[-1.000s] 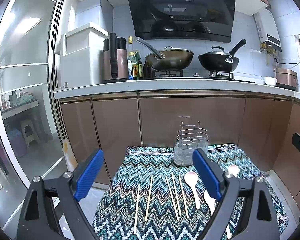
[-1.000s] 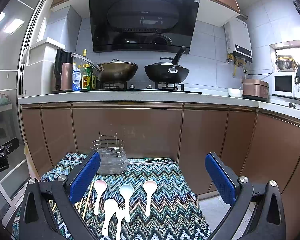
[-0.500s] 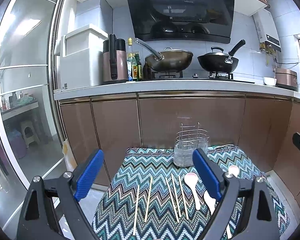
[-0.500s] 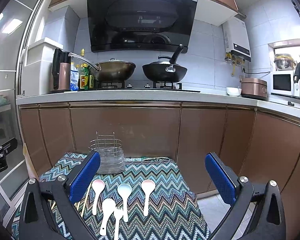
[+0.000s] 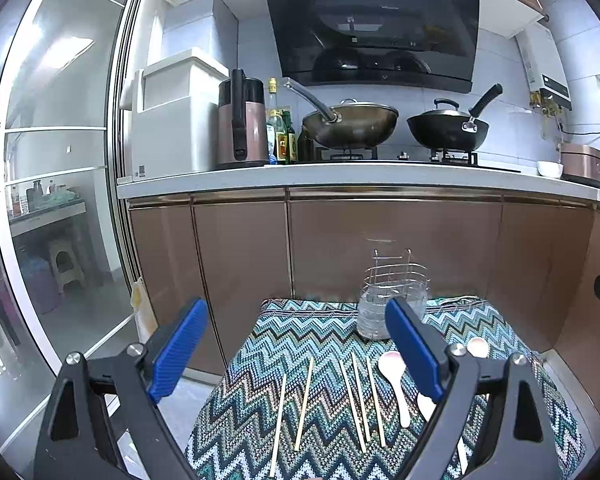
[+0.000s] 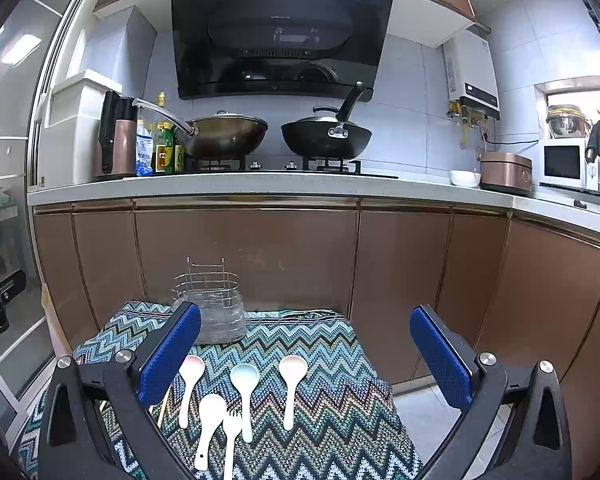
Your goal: Organize utensils
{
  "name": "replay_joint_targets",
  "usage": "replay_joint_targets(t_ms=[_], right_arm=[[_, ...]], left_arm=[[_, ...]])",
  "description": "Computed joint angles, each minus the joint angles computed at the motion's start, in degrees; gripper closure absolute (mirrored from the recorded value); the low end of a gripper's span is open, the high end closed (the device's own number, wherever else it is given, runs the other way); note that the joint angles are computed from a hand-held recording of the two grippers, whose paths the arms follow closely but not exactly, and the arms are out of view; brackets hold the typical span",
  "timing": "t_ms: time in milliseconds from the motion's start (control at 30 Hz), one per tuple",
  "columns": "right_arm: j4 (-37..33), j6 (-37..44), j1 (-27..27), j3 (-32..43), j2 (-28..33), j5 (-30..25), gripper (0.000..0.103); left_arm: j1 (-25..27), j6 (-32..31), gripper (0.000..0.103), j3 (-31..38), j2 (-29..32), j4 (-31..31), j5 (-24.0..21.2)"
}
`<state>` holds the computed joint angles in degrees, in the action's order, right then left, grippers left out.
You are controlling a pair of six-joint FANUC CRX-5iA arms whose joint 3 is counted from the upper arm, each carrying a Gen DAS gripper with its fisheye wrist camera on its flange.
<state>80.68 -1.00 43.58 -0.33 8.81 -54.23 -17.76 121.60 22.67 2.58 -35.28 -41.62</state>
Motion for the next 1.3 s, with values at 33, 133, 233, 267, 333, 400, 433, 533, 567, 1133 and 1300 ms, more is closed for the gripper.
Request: replay_joint_targets(t_ms=[33,133,233,267,333,400,433,533,567,1133,1300], right_arm=[[0.25,-0.37,-0.07,-0.09,-0.03,0.04,0.000],[0.97,-1.27,-0.21,-0.48,-0.10,-0.21,0.000],[1.10,-1.47,-0.27,-0.67,-0.17,-0.11,0.000],[1.07,-1.42,-0.31,-0.68,-0.20,0.03,0.000],[1.07,-1.45,-0.43,-0.71,-0.18,0.30,0.000],[1.57,-2.08,-0.63,-0.95,-0.24,0.53,0.000],[1.61,-2.40,-0.70,-1.09,-0.26,0.62,0.000],[1.46,-2.99,-1.00,-1.17,-0.32,1.09,0.001],[1.55,-3.20,-1.11,-1.28,-0.36,1.27,0.000],[-6.04,4.18,-2.72,-0.03,0.28,8.74,0.000],[-9.41,7.76,-3.46,0.59,0.70,10.43,0.000]], left_arm=[[-0.13,0.56,0.013,0.03,0.03,-0.56,-0.04],[-0.38,2.37,0.013,-0.01,0.08,-2.07,-0.01],[-0.13,3.20,0.013,0.18,0.27,-2.03,-0.05],[-0.17,3.56,0.013,0.37,0.40,-2.32,-0.23],[-0.39,4.32,0.013,0.76,0.65,-3.23,-0.75],[-0.37,4.54,0.013,0.85,0.77,-3.32,-1.07],[-0.24,4.42,0.013,1.01,0.91,-3.07,-1.33],[-0.08,4.00,0.013,1.64,1.39,-2.58,-2.38],[0.08,3.66,0.013,1.73,1.49,-2.18,-2.64],[6.12,-6.49,0.013,4.25,4.79,10.60,-5.03],[7.96,-8.63,0.012,5.22,6.63,13.76,-6.34]])
